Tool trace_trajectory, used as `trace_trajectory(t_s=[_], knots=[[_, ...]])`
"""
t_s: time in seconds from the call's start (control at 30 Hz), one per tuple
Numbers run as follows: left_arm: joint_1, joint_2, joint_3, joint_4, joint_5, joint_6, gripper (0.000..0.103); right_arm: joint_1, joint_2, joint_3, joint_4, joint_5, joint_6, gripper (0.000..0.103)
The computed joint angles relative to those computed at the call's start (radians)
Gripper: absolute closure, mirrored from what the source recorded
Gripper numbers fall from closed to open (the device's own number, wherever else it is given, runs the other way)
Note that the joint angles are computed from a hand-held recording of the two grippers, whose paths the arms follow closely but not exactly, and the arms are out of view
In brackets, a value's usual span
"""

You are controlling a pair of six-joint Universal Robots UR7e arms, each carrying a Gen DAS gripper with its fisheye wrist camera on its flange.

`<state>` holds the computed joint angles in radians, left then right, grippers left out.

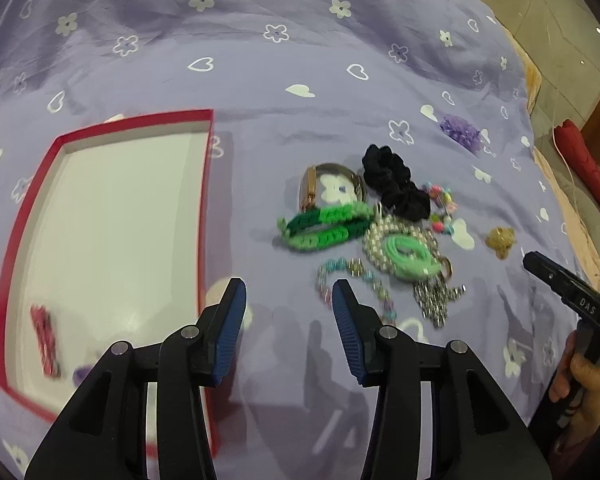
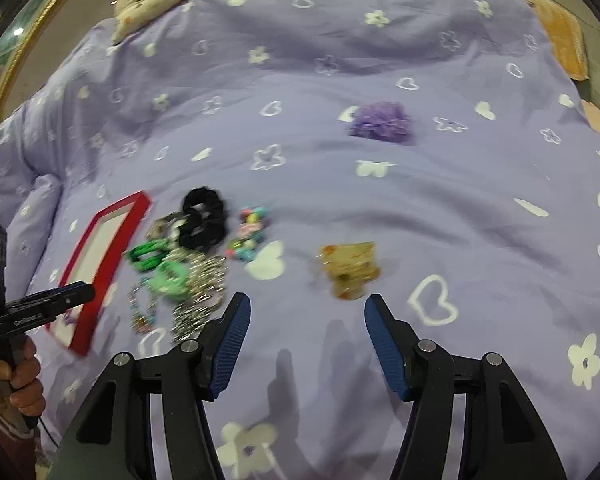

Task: Organize jewelry
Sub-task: 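Grasp the green braided bracelet with the left tool while the right tool grasps the amber claw clip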

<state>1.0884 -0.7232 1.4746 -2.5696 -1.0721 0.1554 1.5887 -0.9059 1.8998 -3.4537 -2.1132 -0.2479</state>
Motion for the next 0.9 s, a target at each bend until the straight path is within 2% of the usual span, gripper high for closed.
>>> trace_trajectory(t_s=[0.27, 0.47, 0.5, 0.57, 0.6, 0.7, 0.73, 0.8, 0.9], knots=[[0.016, 0.13, -0.18, 0.099, 0.02, 0.036, 0.059, -0.016, 0.039, -0.071, 0.019, -0.035, -0.008, 0.041], [0.024, 0.175, -0.237, 0.153, 0.01, 0.049, 0.059, -0.028, 0.061, -0.106, 0.048, -0.044, -0.015, 0.042], [0.025, 0.175, -0.238, 0.152, 0.0, 0.053, 0.06, -0.032, 0.063, -0.108, 0.047, -0.041, -0.012, 0.042], [0.028, 0.174, -0.239, 0.149, -0.026, 0.063, 0.071, -0.036, 0.066, -0.109, 0.044, -0.038, -0.01, 0.043], [0.028, 0.175, -0.239, 0.143, -0.026, 0.07, 0.073, -0.037, 0.067, -0.11, 0.04, -0.038, -0.011, 0.044], [0.023, 0.173, -0.228, 0.124, -0.025, 0.096, 0.085, -0.038, 0.071, -0.111, 0.03, -0.044, -0.016, 0.071], [0.021, 0.167, -0.217, 0.11, -0.024, 0.107, 0.091, -0.039, 0.068, -0.108, 0.028, -0.038, -0.013, 0.071], [0.02, 0.155, -0.2, 0.096, -0.032, 0.115, 0.092, -0.037, 0.066, -0.104, 0.023, -0.034, -0.019, 0.072], [0.018, 0.129, -0.164, 0.072, -0.046, 0.12, 0.093, -0.032, 0.062, -0.094, 0.025, -0.019, -0.023, 0.079]])
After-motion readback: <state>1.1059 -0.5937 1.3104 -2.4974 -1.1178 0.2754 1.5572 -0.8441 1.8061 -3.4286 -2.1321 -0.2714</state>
